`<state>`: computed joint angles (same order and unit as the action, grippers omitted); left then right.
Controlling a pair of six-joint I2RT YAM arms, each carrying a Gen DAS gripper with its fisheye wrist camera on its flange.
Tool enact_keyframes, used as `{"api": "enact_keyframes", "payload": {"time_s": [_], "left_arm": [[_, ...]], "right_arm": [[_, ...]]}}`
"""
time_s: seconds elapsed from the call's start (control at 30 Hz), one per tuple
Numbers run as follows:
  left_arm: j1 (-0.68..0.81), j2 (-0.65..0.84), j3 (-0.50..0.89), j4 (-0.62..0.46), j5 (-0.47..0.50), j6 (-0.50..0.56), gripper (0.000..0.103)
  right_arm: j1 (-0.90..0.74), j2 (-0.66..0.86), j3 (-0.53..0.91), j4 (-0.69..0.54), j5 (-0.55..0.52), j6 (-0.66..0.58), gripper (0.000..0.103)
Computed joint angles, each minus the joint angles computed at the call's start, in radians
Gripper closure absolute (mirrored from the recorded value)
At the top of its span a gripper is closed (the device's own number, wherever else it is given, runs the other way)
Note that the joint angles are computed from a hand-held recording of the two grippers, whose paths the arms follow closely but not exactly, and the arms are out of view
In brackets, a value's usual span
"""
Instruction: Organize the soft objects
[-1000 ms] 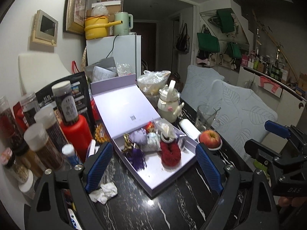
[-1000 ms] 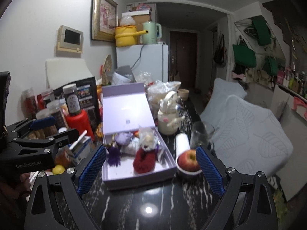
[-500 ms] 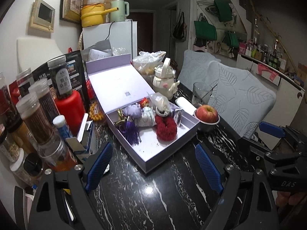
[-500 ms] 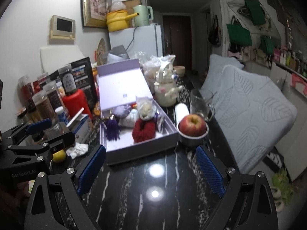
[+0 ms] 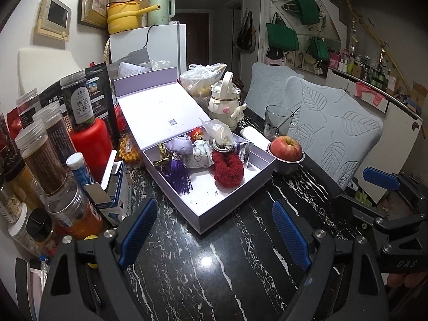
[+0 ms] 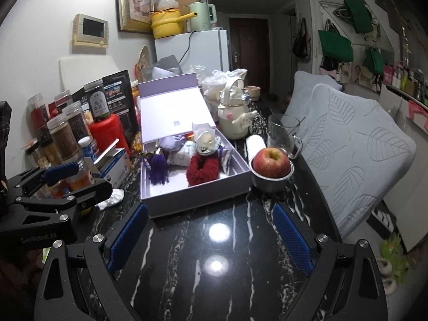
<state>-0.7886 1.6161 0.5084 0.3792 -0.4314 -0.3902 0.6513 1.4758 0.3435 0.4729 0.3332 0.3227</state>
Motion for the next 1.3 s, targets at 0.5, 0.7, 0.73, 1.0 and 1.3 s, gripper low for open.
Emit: {"api": "enact_keyframes", "payload": {"time_s": [0.5,0.7,0.73,1.0,1.3], "left_arm": [[-0.001,0.013,0.006,0.0,0.032,-0.007,0.014],[-0.007,0.023,0.011,-0.001,0.031,-0.011,0.014],[-0.007,0.026,0.013,-0.001,0.033,-0.012,0.014],[0.001,0.039,0.016,0.003,0.058,-0.01,0.014],[-0.005,0.045,0.027,-0.03,0.041,-0.011,0.014]], "right_arm": [[0.013,-0.038,-0.021,-0.014,0.026,0.002,0.007],[0.021,-0.049,-0.03,-0.022,0.036,0.005,0.007],[0.023,-0.052,-0.033,-0.023,0.038,0.005,0.007],[0.037,-0.065,-0.04,-0.042,0.055,0.017,0.007],[0.049,-0.066,-0.047,-0.042,0.064,0.024,0.007]]}}
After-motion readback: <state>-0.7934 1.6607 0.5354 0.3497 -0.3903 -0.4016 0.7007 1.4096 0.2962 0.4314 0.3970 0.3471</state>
